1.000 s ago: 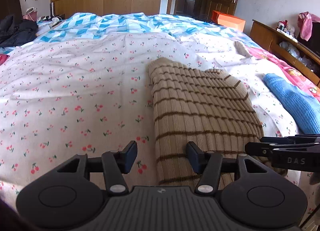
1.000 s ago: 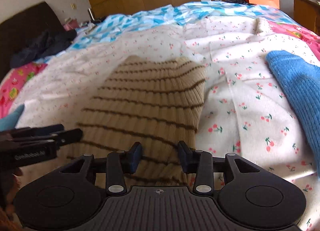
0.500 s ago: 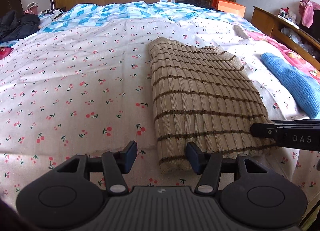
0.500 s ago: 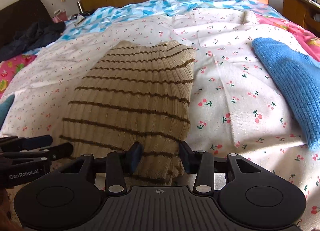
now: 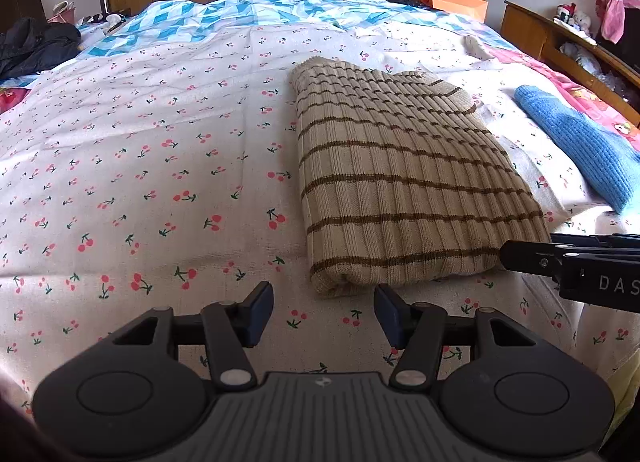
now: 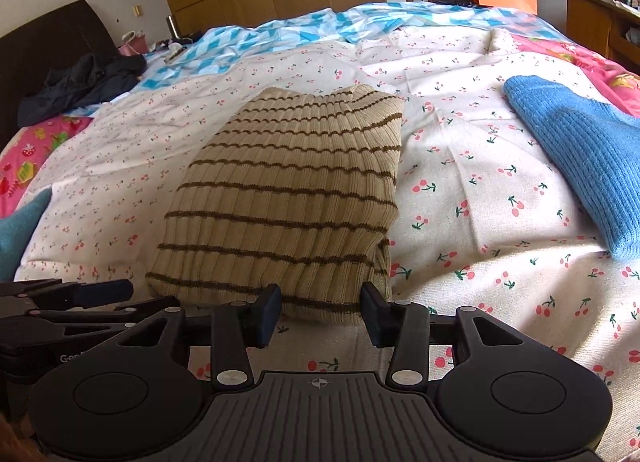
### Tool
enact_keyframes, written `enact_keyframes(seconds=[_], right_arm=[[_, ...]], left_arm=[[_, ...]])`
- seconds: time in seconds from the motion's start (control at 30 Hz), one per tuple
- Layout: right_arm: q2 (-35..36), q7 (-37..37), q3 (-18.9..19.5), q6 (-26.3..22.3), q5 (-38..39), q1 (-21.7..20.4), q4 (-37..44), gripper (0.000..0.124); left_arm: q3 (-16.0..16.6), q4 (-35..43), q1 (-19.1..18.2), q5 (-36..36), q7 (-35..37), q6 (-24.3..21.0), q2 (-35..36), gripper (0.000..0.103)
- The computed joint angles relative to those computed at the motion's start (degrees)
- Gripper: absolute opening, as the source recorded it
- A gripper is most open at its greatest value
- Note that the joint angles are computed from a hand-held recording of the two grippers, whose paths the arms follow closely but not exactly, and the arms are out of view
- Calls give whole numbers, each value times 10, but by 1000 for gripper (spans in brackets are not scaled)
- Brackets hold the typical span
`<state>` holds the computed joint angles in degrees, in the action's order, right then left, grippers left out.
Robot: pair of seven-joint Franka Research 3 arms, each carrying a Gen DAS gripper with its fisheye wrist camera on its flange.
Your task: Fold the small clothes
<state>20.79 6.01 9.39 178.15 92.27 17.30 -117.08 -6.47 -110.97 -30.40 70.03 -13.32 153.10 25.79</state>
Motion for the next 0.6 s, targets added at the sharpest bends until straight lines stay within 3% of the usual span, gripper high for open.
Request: enact_keyframes(seconds=[0.27, 0.6], right_arm=[[0, 85, 8, 8, -68, -14, -23, 43], [3, 49, 22, 22, -27, -20, -26, 43]], left_arm=[[-2, -6, -1, 2, -5, 5, -2, 61], [2, -14, -6, 11, -23, 16, 0, 65]])
